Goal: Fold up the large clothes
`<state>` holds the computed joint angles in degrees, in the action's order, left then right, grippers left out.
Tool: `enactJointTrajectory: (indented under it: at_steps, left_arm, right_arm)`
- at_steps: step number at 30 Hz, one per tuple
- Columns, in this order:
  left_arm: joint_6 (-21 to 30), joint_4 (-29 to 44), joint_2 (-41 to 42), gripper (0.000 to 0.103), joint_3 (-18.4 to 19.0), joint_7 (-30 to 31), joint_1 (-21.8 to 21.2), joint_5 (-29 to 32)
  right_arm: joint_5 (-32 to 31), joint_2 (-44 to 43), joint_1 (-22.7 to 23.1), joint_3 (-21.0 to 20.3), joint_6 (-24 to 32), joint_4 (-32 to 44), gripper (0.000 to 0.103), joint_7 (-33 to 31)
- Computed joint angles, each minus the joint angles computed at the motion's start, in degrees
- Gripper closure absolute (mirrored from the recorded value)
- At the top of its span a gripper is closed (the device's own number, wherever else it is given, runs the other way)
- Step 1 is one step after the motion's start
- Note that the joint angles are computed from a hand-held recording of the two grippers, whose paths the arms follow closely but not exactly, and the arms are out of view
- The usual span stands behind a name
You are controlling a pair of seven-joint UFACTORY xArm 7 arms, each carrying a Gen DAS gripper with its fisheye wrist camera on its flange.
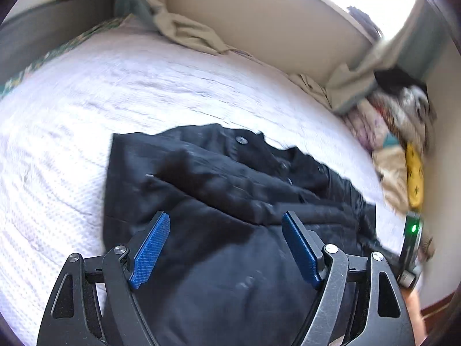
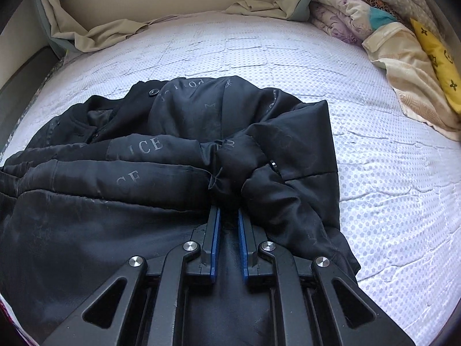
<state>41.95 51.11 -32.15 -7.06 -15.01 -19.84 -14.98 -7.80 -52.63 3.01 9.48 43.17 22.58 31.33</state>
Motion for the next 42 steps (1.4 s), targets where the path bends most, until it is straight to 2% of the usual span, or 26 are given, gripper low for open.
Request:
enactJointTrajectory:
  at_steps: [3,7,11,16,19,22,25,27,28,29,31,34,38,42]
  left_arm:
    - [0.01,-0.67,0.29,0.025,0.11,-0.99,1.19,0.82]
    - [2.47,-0.9,3.07,0.03,0.74,-1.85,1.45,0.11]
    - [2.36,-1.63,4.18,0.034,-0.91,-2.53,2.2,2.67]
    - [0.2,-3.15,5.34,0.033,-2.18,-3.29,2.24,5.11]
    - [-1.61,-3.69,5.74,0.033,-5.2,-6.1,3.31,10.38]
    - [-2.74,-4.16,4.8,0.03,-4.18,-7.32,2.48,10.08]
    - [0.36,-2.14,3.44,0.023,-2.5,-6.07,1.43,8.98]
    - [0.86,-1.28,2.09,0.021,-0.92,-4.58,0.61,6.66]
    - [0.76,-1.18,1.21,0.021,0.3,-3.74,0.29,5.01]
    - [0.8,-1.06,0.53,0.019,1.35,-3.17,0.2,3.49]
    - [0.9,-1.32,-1.48,0.014,2.79,-3.72,1.42,1.44]
    - [1.33,-2.1,-3.84,0.013,4.08,-5.07,3.75,0.33]
    - [3.5,-3.99,-6.09,0.013,7.32,-4.37,4.1,-4.02]
    - [7.81,-6.39,-8.51,0.013,10.44,-2.19,3.18,-8.97]
  right_arm:
    - [-0.05,-0.07,0.01,0.12,0.0,0.01,0.097,0.24]
    - [0.03,-0.53,0.05,0.06,-0.34,-0.36,0.097,0.51]
    - [-0.23,-0.95,0.02,0.26,-0.93,-0.89,0.097,0.65]
    - [-1.15,-1.97,-0.07,0.86,-2.88,-2.54,0.098,0.55]
    - [-2.85,-2.74,-0.95,2.78,-5.47,-4.15,0.098,1.61]
    - [-3.78,-3.45,-1.51,4.02,-5.9,-4.56,0.098,3.41]
    - [-1.46,-3.46,-0.12,0.9,-3.15,-2.65,0.097,3.03]
    - [0.22,-3.66,0.67,-0.71,0.72,-0.14,0.094,2.04]
    - [1.01,-4.18,1.14,-1.48,2.36,1.1,0.086,1.34]
    - [1.78,-4.94,1.49,-2.06,2.71,1.53,0.071,0.9]
    - [4.07,-7.29,2.09,-3.47,2.43,2.07,0.054,0.7]
    - [5.77,-10.18,1.63,-3.89,2.14,3.12,0.052,0.73]
    - [7.37,-13.22,1.33,-4.2,1.66,3.92,0.047,0.33]
    - [10.02,-13.92,3.35,-5.82,2.2,4.3,0.044,-1.86]
